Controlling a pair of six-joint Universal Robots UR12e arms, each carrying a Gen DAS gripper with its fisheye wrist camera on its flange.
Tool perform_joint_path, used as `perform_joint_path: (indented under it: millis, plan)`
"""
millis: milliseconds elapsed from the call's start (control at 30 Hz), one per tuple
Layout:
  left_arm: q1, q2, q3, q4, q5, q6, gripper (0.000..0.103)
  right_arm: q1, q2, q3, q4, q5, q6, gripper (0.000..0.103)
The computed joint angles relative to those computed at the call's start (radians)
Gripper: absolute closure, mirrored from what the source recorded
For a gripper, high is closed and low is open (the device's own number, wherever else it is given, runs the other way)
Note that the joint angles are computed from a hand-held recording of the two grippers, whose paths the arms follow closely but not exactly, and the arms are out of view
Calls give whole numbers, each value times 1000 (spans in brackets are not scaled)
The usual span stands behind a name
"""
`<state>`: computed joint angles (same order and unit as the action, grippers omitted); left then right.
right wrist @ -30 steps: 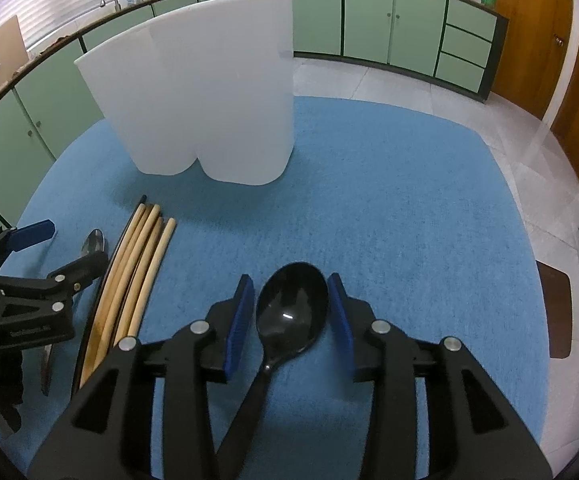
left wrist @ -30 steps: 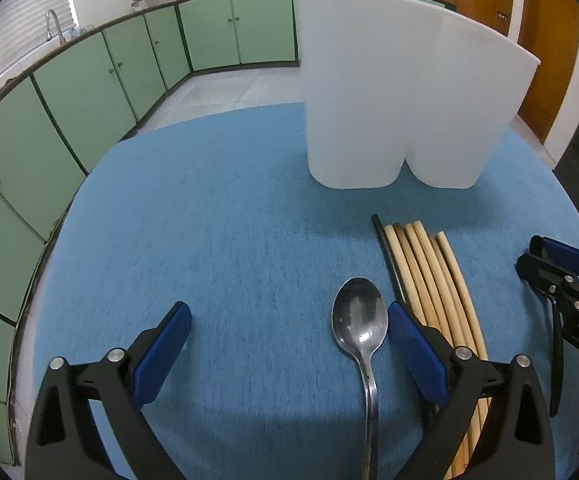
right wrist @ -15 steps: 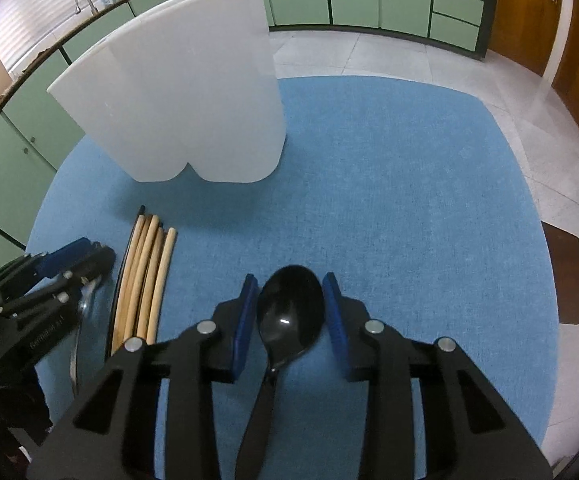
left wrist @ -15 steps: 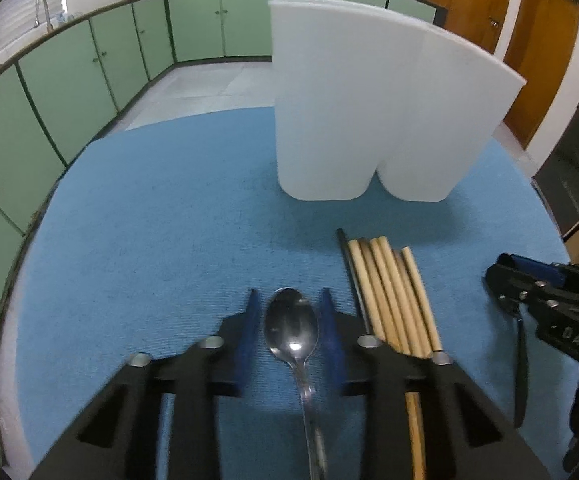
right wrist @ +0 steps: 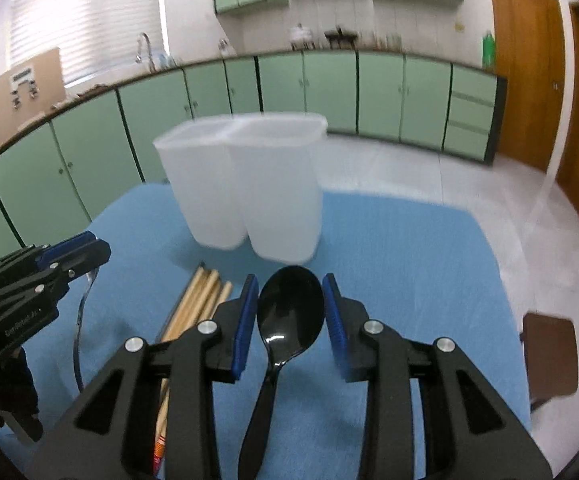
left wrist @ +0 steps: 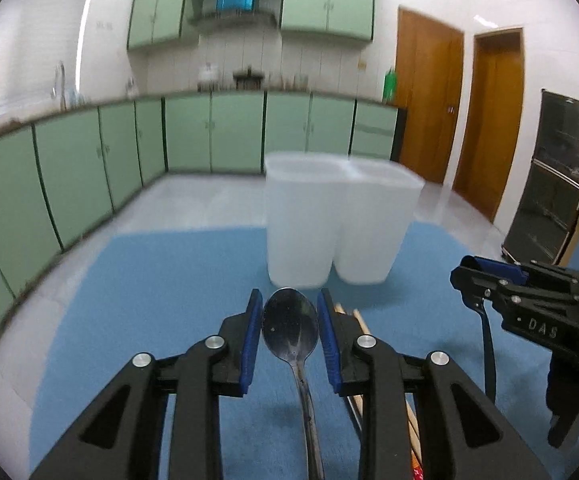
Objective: Organize utensils
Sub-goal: 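Lift both spoons and carry them above the white utensil holder, then open both tools to drop the spoons into the holder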
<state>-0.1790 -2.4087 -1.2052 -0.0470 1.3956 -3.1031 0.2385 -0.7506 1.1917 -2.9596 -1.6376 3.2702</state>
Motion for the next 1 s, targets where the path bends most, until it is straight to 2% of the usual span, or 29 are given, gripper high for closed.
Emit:
perform_joint_path:
  millis: [200,433,667,867,1000]
  plan:
    - [3,-2,-20,162,-8,-44,76,-3,10,-4,-143,2,-42,72]
    - [11,-6,5,257,-24,-85,76,-5,32,-60,-212,12,-36,72]
    - [15,-23,93,290,-50,-123,76,-21,69,-168,-243,23,-22,72]
    - [16,-79,259,272,-65,-147,76,-38,146,-340,-192,10,25,71]
    - [13,-139,392,214,-76,-163,76,-37,226,-497,-127,-46,16,71]
